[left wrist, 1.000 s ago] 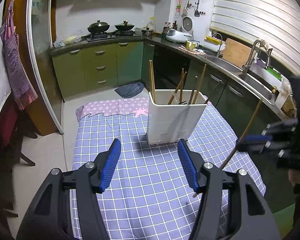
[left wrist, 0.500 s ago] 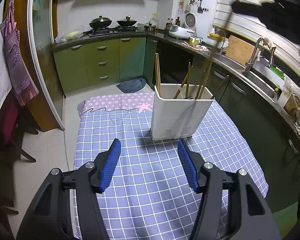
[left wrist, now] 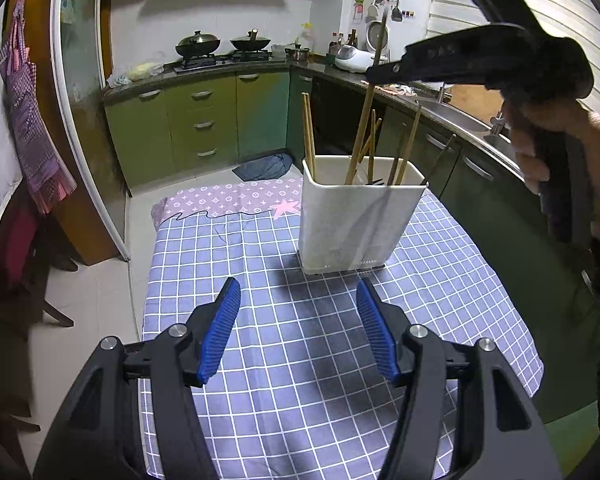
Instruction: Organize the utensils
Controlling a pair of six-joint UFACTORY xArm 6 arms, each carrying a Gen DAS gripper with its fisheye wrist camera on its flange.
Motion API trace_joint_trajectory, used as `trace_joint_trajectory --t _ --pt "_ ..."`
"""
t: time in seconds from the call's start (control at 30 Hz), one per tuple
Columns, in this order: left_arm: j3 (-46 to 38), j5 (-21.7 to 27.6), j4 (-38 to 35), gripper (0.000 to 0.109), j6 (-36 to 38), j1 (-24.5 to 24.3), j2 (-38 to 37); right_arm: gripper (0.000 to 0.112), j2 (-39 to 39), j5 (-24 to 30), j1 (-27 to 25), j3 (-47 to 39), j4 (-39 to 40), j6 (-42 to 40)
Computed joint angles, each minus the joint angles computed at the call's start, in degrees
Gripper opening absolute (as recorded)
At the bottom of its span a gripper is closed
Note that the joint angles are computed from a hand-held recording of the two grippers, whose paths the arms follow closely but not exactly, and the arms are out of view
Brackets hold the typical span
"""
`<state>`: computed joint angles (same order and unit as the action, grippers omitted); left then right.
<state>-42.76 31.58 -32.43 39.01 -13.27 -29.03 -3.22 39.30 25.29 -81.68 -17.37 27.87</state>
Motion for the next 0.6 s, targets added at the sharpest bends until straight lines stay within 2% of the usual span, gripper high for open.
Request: trace_joint_trajectory --t 0.03,0.07,0.23,0.3,0.37,0.47,0.6 --pt "0.4 -0.5 -0.1 0.058 0.1 -0.2 -0.3 0.016 -0.1 -0.7 0.1 0.8 -0.6 0.7" --pt "0.8 -0.7 -0.2 0.059 0.0 -0.5 -0.6 0.019 -0.8 -1.4 0.2 1.6 -0.8 0.9" --pt "2.9 -2.8 -0.6 0.062 -0.2 -2.0 -2.3 0.023 -10.6 -6.5 2.3 9.6 -4.1 4.5" --pt "4.3 -4.2 -0.6 0.063 -0.3 -2.7 -3.4 0.03 -17.6 -9.0 4.2 15.6 -8.6 9.0" --pt "6.0 -6.1 0.2 0.069 -1.0 -3.4 -4.9 0.044 -24.5 -9.5 6.4 21.5 -15.0 15.5" --pt "9.5 -9.5 1.2 0.075 -2.3 -4.6 -7.9 0.059 -35.6 -5.2 11.6 32.0 -26.0 27.3" --pt "15.1 -13.3 3.9 0.085 -5.8 -6.5 -13.0 0.073 -44.6 7.8 23.2 42.2 -38.5 42.7"
